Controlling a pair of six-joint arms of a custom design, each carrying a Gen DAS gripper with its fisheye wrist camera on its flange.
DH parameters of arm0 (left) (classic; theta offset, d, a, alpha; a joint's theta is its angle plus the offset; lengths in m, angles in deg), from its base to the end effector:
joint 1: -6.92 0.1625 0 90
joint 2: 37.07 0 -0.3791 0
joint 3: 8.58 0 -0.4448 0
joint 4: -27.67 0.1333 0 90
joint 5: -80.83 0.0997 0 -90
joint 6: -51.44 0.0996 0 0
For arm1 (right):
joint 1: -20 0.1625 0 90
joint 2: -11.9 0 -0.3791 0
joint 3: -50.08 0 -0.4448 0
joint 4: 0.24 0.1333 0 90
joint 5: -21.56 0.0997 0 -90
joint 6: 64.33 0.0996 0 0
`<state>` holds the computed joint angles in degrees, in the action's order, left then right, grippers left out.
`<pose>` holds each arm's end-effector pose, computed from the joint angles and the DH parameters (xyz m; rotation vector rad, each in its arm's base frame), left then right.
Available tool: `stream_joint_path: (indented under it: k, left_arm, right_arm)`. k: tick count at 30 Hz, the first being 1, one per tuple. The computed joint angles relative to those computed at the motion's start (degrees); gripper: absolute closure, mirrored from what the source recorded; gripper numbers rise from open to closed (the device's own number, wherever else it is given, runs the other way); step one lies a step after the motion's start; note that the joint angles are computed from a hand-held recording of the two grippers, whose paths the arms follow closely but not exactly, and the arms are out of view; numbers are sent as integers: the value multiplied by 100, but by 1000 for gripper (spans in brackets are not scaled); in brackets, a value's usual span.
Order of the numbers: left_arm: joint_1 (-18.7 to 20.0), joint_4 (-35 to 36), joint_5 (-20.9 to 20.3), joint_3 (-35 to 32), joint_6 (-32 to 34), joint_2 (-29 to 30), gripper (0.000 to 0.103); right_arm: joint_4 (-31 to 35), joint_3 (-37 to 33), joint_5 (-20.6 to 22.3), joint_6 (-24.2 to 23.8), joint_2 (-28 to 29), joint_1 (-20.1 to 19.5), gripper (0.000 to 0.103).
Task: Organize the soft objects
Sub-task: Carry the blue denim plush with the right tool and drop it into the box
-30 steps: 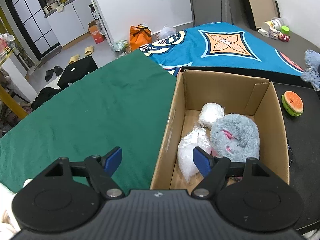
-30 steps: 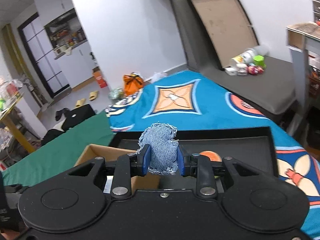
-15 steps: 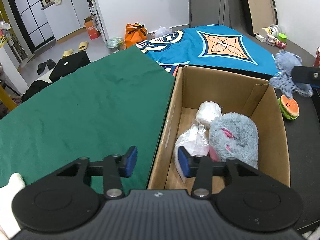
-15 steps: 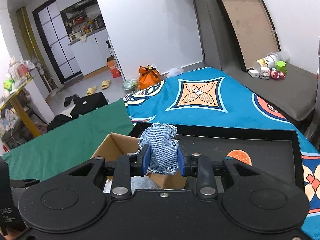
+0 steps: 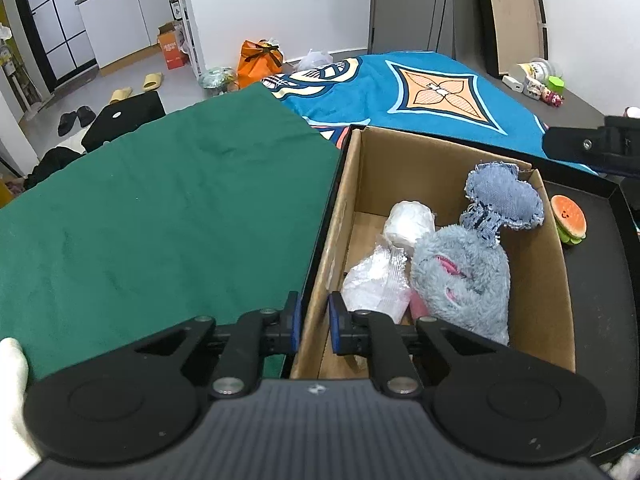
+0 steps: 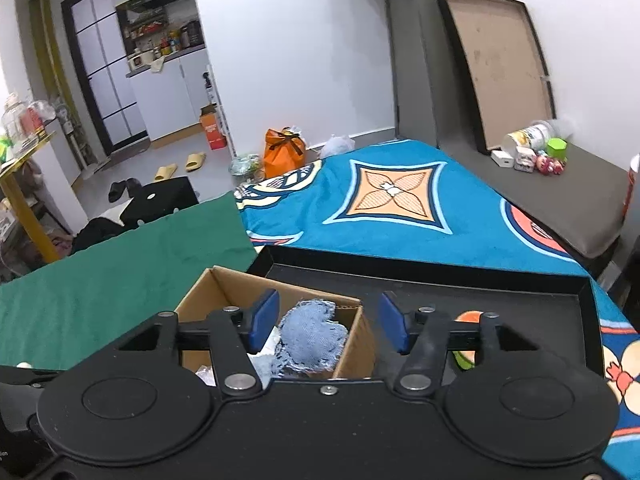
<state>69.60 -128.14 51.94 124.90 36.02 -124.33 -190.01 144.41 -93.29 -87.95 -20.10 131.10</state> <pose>-0.0042 -0.4885 0.2081 0.0049 2.1448 -0.8020 0.3237 -0.5848 -0.0417 0.8005 -2.4505 0.8585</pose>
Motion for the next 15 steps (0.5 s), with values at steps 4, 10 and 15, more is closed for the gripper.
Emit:
stream_joint_path:
  k: [4,10,15]
  left_arm:
    - [-20,-62,17,31,45,-15,90]
    - [-39,-36,26,58,34,-66,91]
    - [-77,130,87,46,-75,-92,91]
  right_arm:
    - [62,78,-65,249,-99,-44,47]
    - [212,258,-34,618,-298,-146,47]
    - [285,329,-81,777,-390,-219,47]
